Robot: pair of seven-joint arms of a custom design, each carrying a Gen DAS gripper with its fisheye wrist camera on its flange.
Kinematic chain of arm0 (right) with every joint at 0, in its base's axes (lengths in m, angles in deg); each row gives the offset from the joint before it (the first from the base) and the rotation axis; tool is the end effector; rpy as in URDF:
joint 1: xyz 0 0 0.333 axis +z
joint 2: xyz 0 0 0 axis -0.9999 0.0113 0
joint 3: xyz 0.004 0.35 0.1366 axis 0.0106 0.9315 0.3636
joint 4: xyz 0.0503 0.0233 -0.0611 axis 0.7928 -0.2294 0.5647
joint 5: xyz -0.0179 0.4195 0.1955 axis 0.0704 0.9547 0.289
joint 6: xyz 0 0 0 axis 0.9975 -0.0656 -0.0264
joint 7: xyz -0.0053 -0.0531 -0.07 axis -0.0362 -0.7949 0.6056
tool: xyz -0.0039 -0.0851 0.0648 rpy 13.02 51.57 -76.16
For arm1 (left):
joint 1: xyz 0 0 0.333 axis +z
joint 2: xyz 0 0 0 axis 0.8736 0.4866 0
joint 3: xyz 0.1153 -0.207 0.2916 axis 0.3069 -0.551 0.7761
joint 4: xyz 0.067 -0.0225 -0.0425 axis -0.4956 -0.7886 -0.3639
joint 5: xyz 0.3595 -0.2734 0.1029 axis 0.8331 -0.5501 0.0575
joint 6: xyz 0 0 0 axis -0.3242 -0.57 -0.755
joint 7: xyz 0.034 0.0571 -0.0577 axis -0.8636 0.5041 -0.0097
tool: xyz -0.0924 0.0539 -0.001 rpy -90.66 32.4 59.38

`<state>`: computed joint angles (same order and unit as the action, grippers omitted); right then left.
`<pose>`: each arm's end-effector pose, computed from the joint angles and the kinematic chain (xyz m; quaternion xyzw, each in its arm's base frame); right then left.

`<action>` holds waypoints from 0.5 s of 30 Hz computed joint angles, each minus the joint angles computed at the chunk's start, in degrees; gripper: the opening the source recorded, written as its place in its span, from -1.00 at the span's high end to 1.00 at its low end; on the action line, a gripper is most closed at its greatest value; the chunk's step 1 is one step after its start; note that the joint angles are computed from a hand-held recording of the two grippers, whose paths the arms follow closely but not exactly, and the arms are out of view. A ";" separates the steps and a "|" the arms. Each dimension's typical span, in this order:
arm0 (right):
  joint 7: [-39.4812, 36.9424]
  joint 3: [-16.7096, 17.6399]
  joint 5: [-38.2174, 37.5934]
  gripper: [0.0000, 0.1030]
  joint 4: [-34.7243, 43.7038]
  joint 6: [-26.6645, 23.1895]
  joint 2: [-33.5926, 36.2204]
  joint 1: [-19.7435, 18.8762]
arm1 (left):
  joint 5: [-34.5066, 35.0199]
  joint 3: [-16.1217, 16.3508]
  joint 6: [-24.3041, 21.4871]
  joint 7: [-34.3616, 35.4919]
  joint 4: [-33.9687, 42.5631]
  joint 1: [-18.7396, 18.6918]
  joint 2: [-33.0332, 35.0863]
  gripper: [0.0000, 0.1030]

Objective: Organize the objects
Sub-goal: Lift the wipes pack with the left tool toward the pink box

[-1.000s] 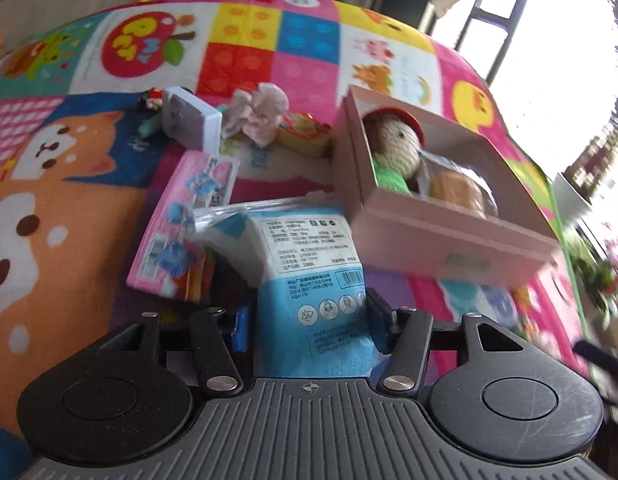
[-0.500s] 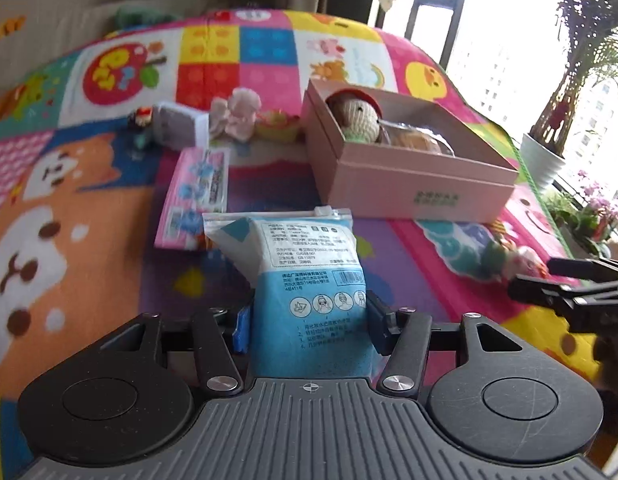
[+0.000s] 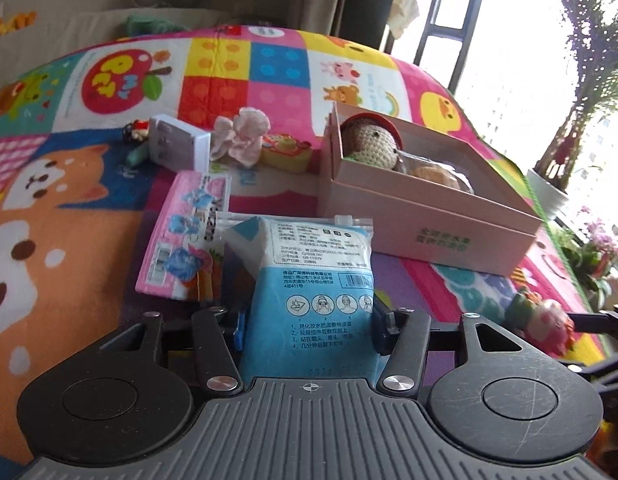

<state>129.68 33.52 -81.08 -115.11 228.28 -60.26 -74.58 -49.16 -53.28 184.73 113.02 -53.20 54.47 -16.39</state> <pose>0.6443 0.1801 0.4389 -0.6547 0.6431 -0.2579 0.3020 0.7174 -0.2577 0.4333 -0.5591 0.6988 -0.4099 0.1762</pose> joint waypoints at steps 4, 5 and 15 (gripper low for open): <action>0.93 -0.22 -1.66 -1.00 0.44 -1.03 0.07 0.44 | -2.95 -5.72 -2.29 4.27 -3.93 5.45 -3.36 -0.12; 0.82 -0.11 -1.58 -1.00 0.51 -1.08 0.09 0.34 | -3.35 -5.58 -2.79 5.09 -4.84 5.35 -4.29 -0.12; -1.29 2.02 -0.19 -0.85 1.37 3.80 -0.61 -1.16 | -10.73 -4.79 -6.58 14.91 -8.52 4.36 -8.79 -0.12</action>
